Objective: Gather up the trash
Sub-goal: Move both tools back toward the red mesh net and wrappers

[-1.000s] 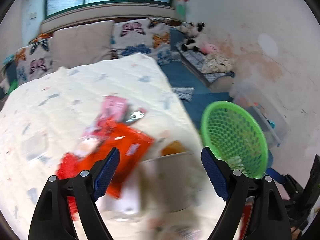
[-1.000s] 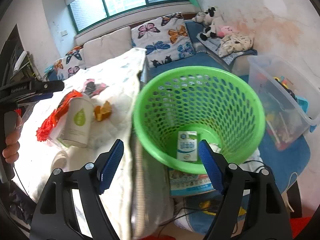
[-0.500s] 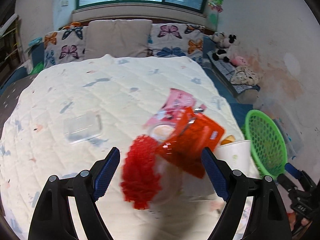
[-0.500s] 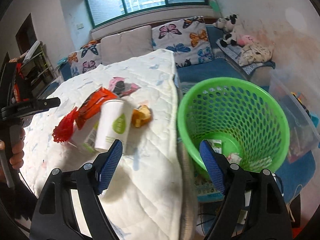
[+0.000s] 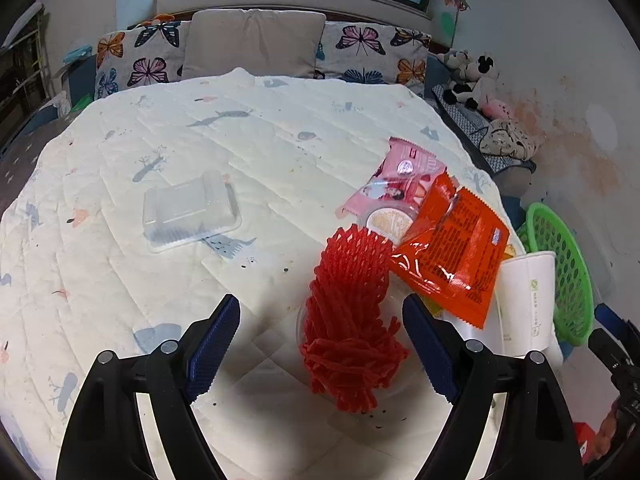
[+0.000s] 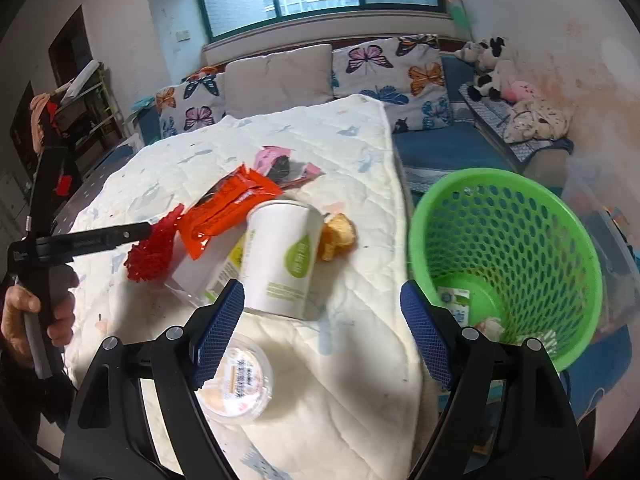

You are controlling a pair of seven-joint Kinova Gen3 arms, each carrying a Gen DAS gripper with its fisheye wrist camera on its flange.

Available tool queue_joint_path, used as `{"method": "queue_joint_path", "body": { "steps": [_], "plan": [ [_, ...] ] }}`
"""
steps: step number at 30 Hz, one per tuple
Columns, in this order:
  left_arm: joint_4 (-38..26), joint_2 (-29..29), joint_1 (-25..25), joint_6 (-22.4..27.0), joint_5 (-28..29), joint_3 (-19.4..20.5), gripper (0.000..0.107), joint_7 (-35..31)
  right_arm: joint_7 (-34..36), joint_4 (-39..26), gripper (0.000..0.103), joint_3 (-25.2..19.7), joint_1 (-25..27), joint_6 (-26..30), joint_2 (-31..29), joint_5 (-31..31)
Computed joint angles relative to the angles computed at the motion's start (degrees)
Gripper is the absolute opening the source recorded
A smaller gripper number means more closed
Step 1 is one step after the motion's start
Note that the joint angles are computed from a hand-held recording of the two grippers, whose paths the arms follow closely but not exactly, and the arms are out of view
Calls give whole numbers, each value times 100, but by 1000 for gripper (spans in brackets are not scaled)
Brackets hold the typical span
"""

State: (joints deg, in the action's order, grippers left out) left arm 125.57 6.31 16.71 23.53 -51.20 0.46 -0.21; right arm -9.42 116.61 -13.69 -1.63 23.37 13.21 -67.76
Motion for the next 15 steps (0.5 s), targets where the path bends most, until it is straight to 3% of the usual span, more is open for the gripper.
{"method": "queue_joint_path", "body": {
  "steps": [10, 15],
  "plan": [
    [-202, 370, 60, -110, 370, -154, 80, -712, -1005, -465, 80, -82, -281, 147, 365, 907],
    [-179, 406, 65, -322, 646, -300, 67, -1121, -1711, -722, 80, -191, -480, 23, 600, 1567]
  ]
}}
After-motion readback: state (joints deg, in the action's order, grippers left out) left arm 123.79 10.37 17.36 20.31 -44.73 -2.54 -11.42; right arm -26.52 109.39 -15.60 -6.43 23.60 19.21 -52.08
